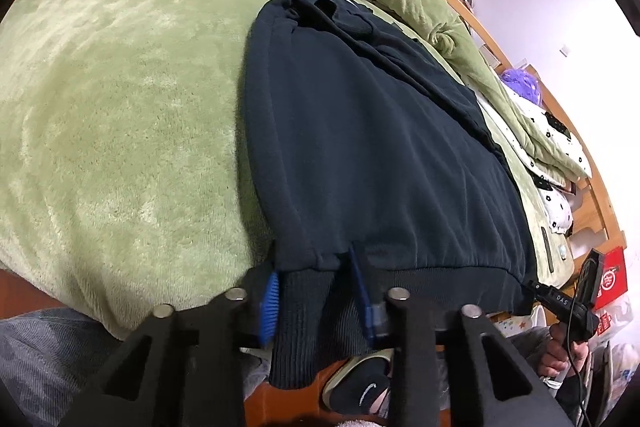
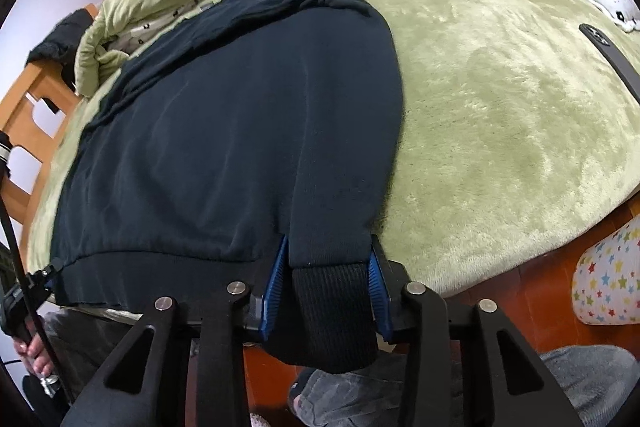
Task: Fold small clothes
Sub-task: 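Lift the hem with both tools and fold it up toward the collar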
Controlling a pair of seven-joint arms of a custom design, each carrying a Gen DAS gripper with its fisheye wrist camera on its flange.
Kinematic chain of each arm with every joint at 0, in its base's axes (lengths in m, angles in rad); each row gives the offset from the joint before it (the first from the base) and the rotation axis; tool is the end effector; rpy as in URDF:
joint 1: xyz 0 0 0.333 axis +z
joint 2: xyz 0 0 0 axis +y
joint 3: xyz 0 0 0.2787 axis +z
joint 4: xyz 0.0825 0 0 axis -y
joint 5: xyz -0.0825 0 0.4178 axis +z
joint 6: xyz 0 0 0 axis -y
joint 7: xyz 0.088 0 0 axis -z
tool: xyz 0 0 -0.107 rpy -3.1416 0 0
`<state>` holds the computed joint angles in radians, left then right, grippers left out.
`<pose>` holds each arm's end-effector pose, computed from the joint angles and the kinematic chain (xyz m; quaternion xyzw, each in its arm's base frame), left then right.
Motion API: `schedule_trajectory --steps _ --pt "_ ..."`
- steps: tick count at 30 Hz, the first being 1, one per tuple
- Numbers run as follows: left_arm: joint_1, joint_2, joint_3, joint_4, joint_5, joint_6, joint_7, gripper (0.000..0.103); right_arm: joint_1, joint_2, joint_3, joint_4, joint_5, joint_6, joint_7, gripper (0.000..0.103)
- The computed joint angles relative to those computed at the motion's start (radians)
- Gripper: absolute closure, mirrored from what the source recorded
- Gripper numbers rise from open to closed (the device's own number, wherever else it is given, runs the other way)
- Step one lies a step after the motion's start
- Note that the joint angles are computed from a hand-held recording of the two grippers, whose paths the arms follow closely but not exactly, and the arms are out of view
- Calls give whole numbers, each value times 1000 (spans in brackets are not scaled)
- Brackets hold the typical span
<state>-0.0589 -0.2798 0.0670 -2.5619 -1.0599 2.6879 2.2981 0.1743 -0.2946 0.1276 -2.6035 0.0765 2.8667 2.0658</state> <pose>0.4849 0.0308 0.3365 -0.7133 0.6019 -0.3580 0.0265 0.4733 0.1411 0.3582 -0.5877 0.7611 -0.1022 0.2549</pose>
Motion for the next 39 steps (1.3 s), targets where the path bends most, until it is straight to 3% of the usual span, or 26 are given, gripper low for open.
schedule_trajectory --steps 1,5,8,11,15,19,23,27,32,39 --pt "0 -7 0 -1 -4 3 0 90 28 -12 -23 -11 36 26 -36 85" --pt "-14 -64 27 -10 -72 -9 67 91 71 -69 -56 -56 124 121 -91 90" --pt "-19 -106 40 -4 -105 -15 83 91 262 -123 -242 -87 343 216 -252 91" --pt "-25 -132 45 13 -129 3 85 91 311 -160 -287 -94 422 257 -312 91" --pt "-33 -139 38 49 -109 38 50 91 283 -162 -257 -52 470 241 -333 91" --pt "-40 -123 9 94 -9 107 -59 91 174 -152 -150 5 444 205 -296 91" --pt "-55 -98 1 135 93 165 -175 91 89 -126 -81 81 380 161 -250 91" --pt "-71 -44 9 210 183 196 -282 91 88 -74 -96 172 377 147 -243 91" --pt "-107 51 38 324 160 241 -264 91 55 49 -91 327 349 154 -222 91" --pt "-18 270 -40 572 249 216 -379 91 50 299 -113 620 399 148 -263 91"
